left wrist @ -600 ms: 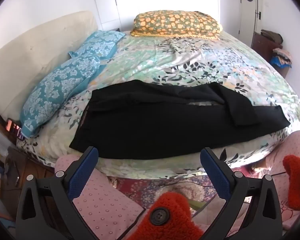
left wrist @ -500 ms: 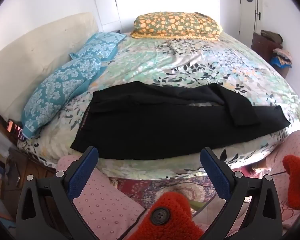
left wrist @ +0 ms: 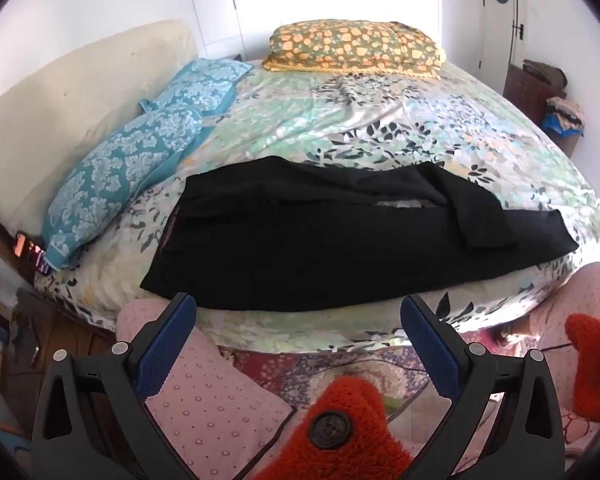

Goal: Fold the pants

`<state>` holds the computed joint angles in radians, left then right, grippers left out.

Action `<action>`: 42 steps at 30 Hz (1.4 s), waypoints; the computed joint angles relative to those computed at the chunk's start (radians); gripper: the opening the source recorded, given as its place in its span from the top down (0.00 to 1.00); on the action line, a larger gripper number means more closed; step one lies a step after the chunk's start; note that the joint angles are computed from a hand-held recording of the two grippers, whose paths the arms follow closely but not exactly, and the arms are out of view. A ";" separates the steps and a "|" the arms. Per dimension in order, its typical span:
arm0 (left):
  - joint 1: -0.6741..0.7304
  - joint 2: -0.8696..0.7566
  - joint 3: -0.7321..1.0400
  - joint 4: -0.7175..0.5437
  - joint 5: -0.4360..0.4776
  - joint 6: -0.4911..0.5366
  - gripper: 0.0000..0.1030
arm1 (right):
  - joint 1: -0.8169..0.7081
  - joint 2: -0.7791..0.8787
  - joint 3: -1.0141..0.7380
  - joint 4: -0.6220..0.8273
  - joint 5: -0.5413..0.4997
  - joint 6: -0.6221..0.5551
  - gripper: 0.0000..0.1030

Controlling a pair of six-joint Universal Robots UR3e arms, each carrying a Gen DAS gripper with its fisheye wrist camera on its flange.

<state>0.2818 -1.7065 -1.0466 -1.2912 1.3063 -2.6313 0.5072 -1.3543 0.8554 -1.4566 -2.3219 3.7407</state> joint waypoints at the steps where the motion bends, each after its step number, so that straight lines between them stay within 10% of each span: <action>1: -0.003 -0.003 0.003 -0.002 0.003 -0.001 0.01 | -0.002 0.001 -0.004 0.002 0.001 0.003 0.00; 42: -0.062 -0.080 0.063 -0.051 0.099 0.006 0.01 | -0.048 -0.030 0.108 -0.114 0.107 -0.063 0.00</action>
